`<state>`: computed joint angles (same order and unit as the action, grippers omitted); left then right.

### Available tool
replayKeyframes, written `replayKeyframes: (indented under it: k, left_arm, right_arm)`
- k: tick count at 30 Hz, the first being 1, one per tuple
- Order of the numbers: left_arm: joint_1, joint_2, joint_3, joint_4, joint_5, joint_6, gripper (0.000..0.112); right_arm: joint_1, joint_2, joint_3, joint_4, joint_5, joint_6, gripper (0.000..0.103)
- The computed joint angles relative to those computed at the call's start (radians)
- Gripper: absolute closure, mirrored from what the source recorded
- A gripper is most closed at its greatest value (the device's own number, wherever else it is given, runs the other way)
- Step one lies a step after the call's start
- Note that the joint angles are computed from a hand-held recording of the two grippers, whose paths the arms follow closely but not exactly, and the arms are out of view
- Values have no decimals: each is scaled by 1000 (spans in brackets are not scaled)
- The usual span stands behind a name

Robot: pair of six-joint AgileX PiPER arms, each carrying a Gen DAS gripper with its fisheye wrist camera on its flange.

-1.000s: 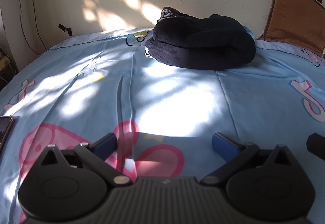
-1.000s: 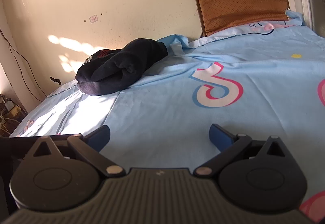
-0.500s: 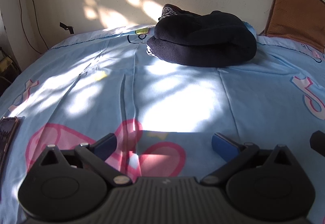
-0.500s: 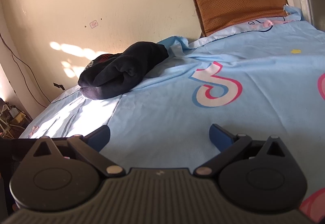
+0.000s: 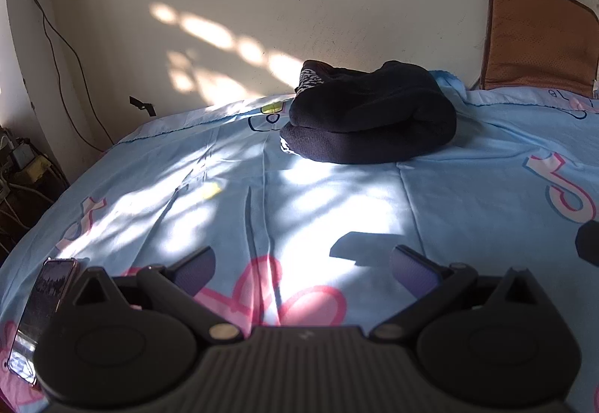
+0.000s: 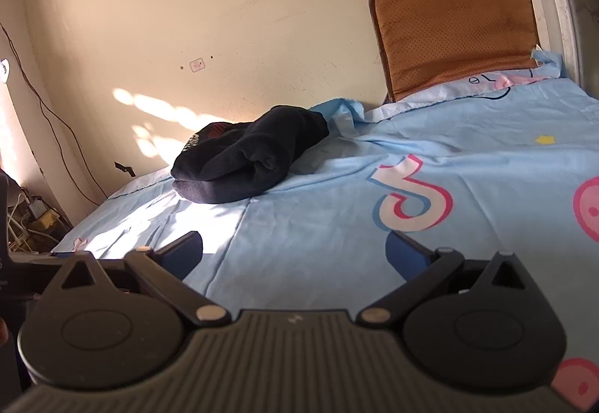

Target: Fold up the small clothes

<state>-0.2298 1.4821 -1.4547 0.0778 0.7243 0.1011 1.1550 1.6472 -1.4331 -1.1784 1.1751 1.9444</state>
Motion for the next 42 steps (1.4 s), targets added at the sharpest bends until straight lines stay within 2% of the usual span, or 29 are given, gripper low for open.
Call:
replayKeyframes:
  k: [22,37,42]
  left_arm:
    - [11,-27,11,23,-19,-26,9]
    - [-35,-47,56,244,-82,-198,9]
    - [-36,-49,56,244,-82,-186,9]
  right_arm:
    - [17,6,-23,-3,2,13,0]
    - [16,5,-19,0,-1,23,0]
    - [16,4,-18,-1,-2,24,0]
